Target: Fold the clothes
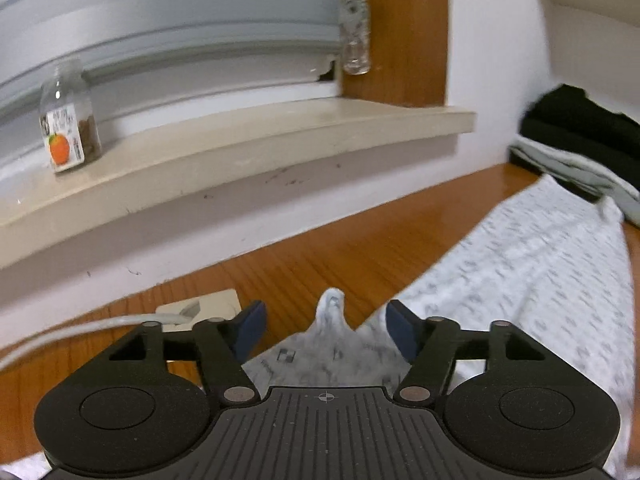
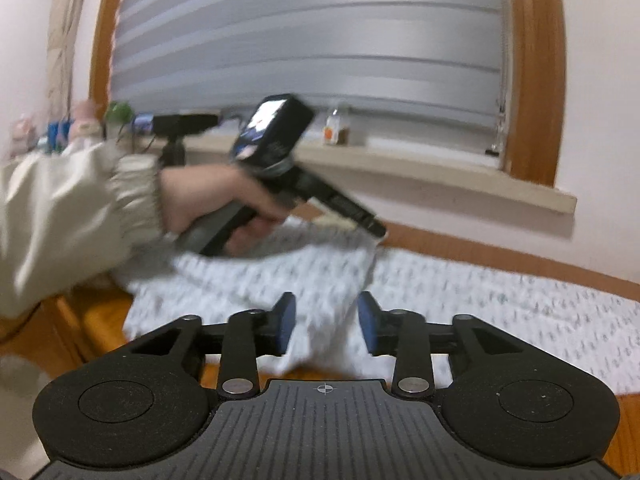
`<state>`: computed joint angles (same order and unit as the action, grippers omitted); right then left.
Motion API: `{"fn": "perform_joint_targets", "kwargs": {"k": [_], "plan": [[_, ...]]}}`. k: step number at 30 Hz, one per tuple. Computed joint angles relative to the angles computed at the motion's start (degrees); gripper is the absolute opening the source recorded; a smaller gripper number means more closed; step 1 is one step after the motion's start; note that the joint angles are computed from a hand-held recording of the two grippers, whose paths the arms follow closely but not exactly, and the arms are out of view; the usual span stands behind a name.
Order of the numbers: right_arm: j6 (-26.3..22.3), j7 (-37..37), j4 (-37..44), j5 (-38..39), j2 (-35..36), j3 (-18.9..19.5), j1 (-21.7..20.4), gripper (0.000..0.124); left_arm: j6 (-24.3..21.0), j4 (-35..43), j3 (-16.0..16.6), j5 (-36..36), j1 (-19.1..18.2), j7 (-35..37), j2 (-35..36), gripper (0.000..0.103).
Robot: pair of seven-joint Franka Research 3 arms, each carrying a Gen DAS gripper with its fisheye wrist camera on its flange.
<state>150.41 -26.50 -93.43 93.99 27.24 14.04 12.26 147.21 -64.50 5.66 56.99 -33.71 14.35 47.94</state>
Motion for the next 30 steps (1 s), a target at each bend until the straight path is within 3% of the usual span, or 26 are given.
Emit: {"fn": "perform_joint_targets", "kwargs": {"k": [4,10,17,22,25,28,30], "plan": [[0.78,11.88,7.78,-8.48,5.80,0.54,2.80,0.037,1.20,-10.04,1.94,5.03,-1.29,-7.59,-6.47,0.079],[5.99,20.38,8.43,-20.98,7.93,0.67,5.22,0.026,0.19,-22.34,-0.03,11.15,0.65,-14.47,-14.41,0.079],[6.72,17.39,3.36,-18.12,5.51,5.08,0.04,0.026,0.89,-30.41,-3.46,13.84,5.50,-24.87,-19.86,0.079],[6.03,15.09,3.77,-16.18,6.01,5.95,-0.87,0.026,-2.79,-27.47,-5.75,17.76,5.77,-22.43,-18.56,0.078],[6.01,12.01,3.16,-13.34,5.75,6.22,-1.18,0.026,-0.41,-21.24,-6.70,19.76,5.68,-18.68,-14.80,0.074],[4.76,10.85,3.11,-11.40,5.77,5.82,-1.30,0.027,2.72,-10.41,-8.70,12.88,6.79,-7.76,-7.43,0.062],[4.23,10.01,3.07,-10.39,5.75,5.48,-1.19,0.027,0.83,-1.03,-10.60,6.54,7.23,2.30,-1.02,0.051]]}}
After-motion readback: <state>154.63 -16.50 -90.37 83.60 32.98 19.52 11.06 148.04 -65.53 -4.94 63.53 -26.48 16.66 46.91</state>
